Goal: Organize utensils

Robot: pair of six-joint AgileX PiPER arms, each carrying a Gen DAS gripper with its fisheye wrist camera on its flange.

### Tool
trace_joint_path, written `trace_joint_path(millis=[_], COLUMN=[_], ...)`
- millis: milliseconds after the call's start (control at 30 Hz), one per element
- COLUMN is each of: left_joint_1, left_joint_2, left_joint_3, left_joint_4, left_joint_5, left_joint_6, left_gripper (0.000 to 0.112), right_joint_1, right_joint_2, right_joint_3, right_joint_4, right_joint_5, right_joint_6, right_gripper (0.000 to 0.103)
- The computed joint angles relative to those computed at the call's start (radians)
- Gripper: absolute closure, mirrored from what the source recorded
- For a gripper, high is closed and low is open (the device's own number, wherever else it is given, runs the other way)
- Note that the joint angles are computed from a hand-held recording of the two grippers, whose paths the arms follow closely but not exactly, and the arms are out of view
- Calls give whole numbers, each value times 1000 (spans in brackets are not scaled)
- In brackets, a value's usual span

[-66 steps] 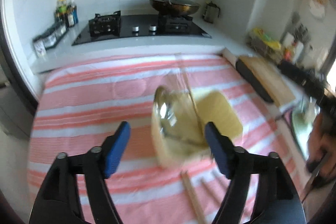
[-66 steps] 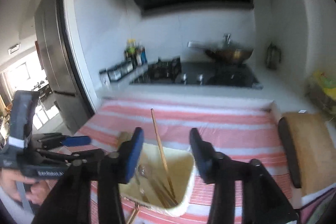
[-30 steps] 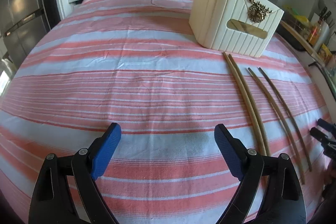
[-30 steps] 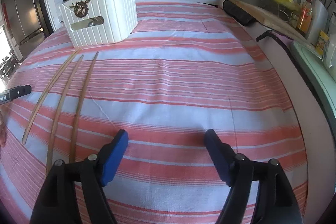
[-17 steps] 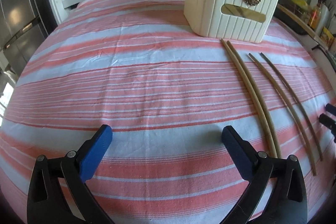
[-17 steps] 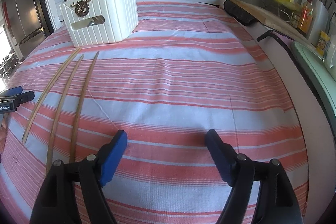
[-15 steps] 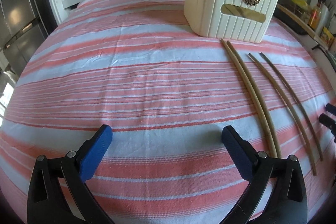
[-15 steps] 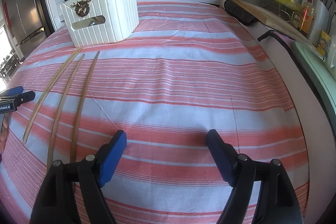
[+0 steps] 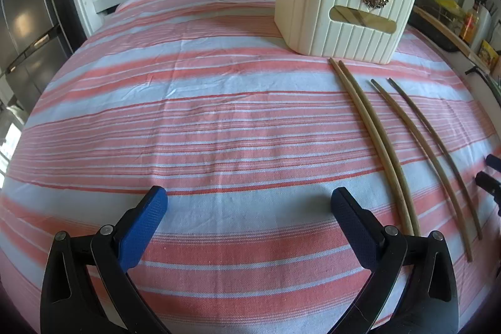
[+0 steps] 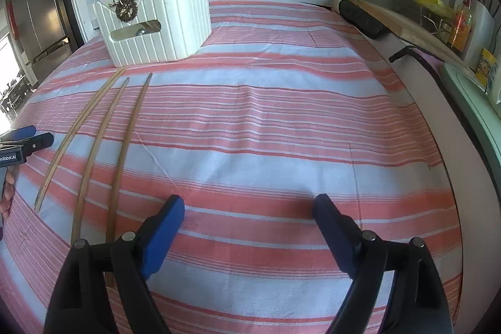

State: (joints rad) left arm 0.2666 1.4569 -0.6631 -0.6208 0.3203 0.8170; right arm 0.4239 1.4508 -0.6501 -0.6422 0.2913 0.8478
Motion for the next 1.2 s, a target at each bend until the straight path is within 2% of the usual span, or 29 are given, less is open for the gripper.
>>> trace_joint_path(millis=[367,533,800,900,967,1033,1133,1200], left_joint_1=[-3,-18,9,35,73,112,97,51], left_joint_2=[-1,-7,-12,-27,-44,-59,-60,-47], left_joint_3=[0,2,3,10,6,-18,-63,-86], left_joint_4=[16,75,-8,-88,-178,-248,-242,-222], left_joint_5=[-3,-7,17,27,72,156,218,224], left_joint_6=[-15,-76,23,91,156,186,117,65], left_gripper=[10,10,10,10,10,10,10,10], right_joint_1=[0,0,0,0,0,0,1,0], right_joint_2=[3,4,4,4,4,4,5,4], right_joint_3=[-1,-1,-2,-2,-2,-2,-4,-3], right_joint_4=[-2,-4,-2,-1,-1,1,1,3], right_joint_5=[0,-1,-1,-1,-1,-2,0,-2], right_joint_6=[-3,-1,-3,-5,-5,-7,-7,-9], right_gripper=[15,15,15,15,15,15,15,15])
